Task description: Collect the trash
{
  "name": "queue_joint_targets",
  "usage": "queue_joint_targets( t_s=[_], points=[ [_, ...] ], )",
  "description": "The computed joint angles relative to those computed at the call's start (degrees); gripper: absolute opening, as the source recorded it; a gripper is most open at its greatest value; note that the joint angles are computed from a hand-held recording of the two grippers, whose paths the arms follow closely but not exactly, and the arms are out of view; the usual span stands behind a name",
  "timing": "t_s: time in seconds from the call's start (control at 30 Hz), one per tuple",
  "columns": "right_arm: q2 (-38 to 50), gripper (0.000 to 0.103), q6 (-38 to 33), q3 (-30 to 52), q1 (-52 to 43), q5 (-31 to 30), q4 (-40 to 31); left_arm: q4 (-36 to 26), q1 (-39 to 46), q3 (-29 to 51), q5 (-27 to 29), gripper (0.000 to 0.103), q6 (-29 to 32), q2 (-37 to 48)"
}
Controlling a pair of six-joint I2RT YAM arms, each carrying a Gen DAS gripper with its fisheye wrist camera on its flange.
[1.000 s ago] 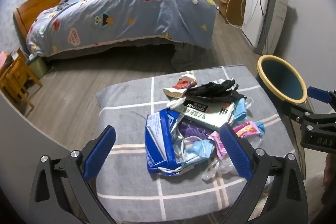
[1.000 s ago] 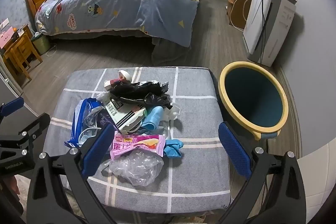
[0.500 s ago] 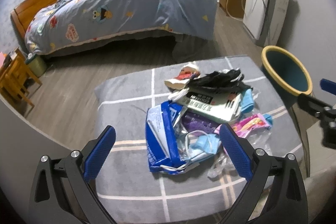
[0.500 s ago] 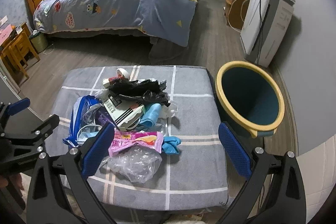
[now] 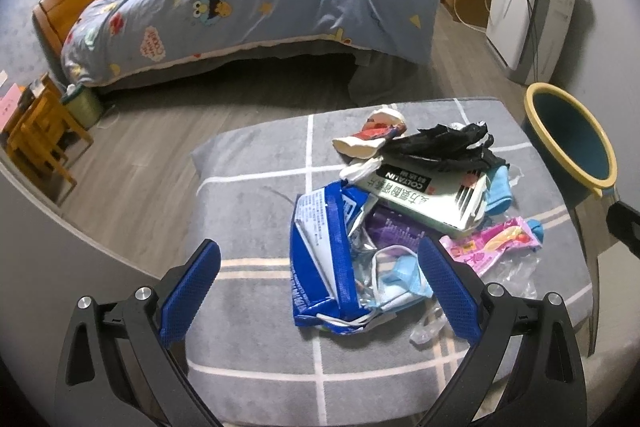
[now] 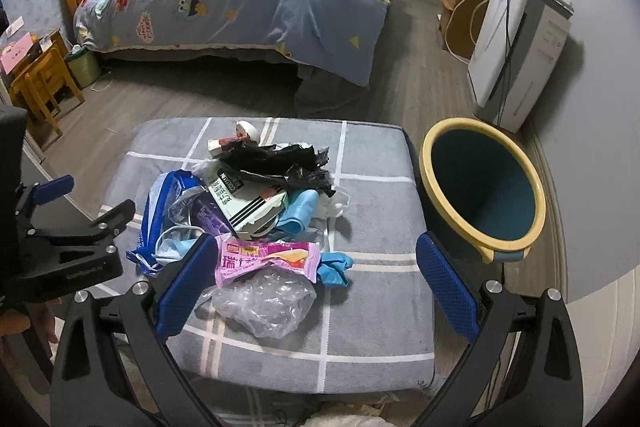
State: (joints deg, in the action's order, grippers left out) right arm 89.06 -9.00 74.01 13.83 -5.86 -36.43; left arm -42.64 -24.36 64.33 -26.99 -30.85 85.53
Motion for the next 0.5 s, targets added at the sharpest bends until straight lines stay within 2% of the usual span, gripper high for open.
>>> queue_joint_targets(
  t_s=[0.23,0.5],
  points=[
    [0.75,0.097,1.25,1.06,-1.98,-1.47,-1.22,-0.31,-0.66,1.00,-0.42,0.098,-0.48,1.33],
    [0.52,0.097,0.95,0.60,-1.23,-0.08,-0.91,0.08,-0.54,1.02,-0.13,0.098,-0.55,1.05]
  ],
)
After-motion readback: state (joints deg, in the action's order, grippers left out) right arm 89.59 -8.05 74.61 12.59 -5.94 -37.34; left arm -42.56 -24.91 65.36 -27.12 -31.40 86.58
